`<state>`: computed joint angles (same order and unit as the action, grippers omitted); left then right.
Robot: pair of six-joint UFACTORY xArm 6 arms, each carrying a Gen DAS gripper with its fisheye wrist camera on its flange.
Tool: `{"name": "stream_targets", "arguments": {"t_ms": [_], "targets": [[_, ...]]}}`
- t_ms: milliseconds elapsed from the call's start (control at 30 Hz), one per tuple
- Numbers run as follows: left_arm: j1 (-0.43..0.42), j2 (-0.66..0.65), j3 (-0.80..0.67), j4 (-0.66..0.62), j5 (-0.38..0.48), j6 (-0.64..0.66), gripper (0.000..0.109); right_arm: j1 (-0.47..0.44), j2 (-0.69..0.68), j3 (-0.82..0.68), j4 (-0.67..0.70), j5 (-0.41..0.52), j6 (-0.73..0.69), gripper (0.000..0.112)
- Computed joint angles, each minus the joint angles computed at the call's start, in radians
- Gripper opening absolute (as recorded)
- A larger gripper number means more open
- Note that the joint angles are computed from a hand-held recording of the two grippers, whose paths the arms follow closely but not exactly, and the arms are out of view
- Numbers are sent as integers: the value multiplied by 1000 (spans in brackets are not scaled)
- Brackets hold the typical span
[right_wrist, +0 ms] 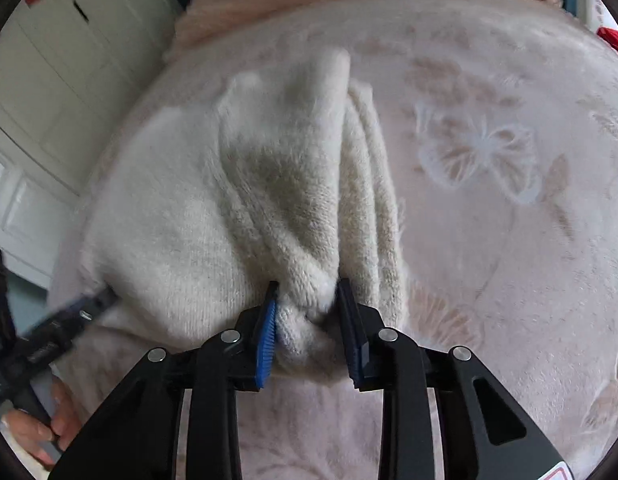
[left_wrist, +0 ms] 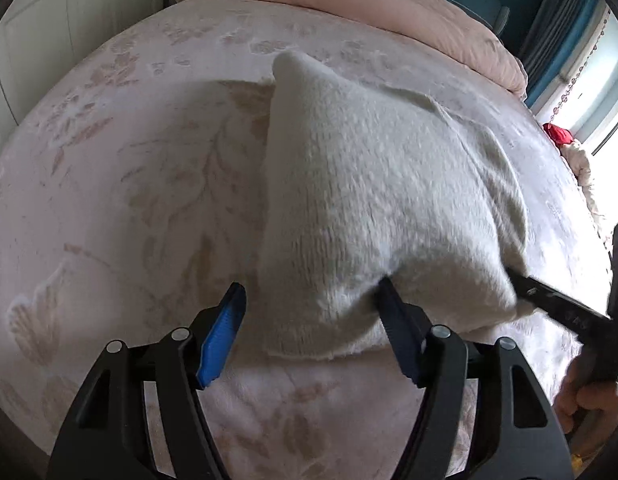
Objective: Fold small clothes
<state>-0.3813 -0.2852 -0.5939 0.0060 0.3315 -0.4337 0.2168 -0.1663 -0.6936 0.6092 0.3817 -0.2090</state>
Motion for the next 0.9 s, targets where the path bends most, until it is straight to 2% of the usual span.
{"name": "stream_targets", "arguments": {"t_ms": [67, 133, 167, 233, 333, 400, 533, 667, 700, 767, 833, 900], "targets": [[-4, -37, 15, 42, 15, -31, 64, -9, -60, 13, 31, 28, 6, 27], [-10, -68, 17, 124, 37, -82, 64, -1, -120, 37, 48, -2, -9, 27], [-17, -82, 15, 194, 49, -129, 64, 2, -130, 37, 57, -9, -16, 27], [-26, -86, 5, 254, 74, -174, 64, 5, -109, 20, 36, -3, -7, 26], [-40, -75, -9, 298, 104, -206, 64, 2, -22, -5, -156, 44, 115, 26], [-41, -59, -19, 312, 119, -215, 64, 1, 4, 1, -138, 28, 101, 25], [-49, -73, -20, 326, 147, -227, 64, -16, -81, 17, -109, 61, 112, 26], [-62, -114, -10, 353, 172, -255, 64, -13, -213, 89, -262, 45, 240, 26], [-71, -127, -6, 366, 179, -271, 64, -15, -261, 119, -345, 42, 321, 30], [-85, -170, 12, 406, 182, -313, 72, -14, -342, 167, -447, 50, 426, 31], [-102, -210, 31, 479, 189, -384, 83, -14, -405, 208, -522, 50, 504, 39], [-123, -259, 62, 552, 184, -450, 85, -8, -470, 258, -555, 36, 540, 41]]}}
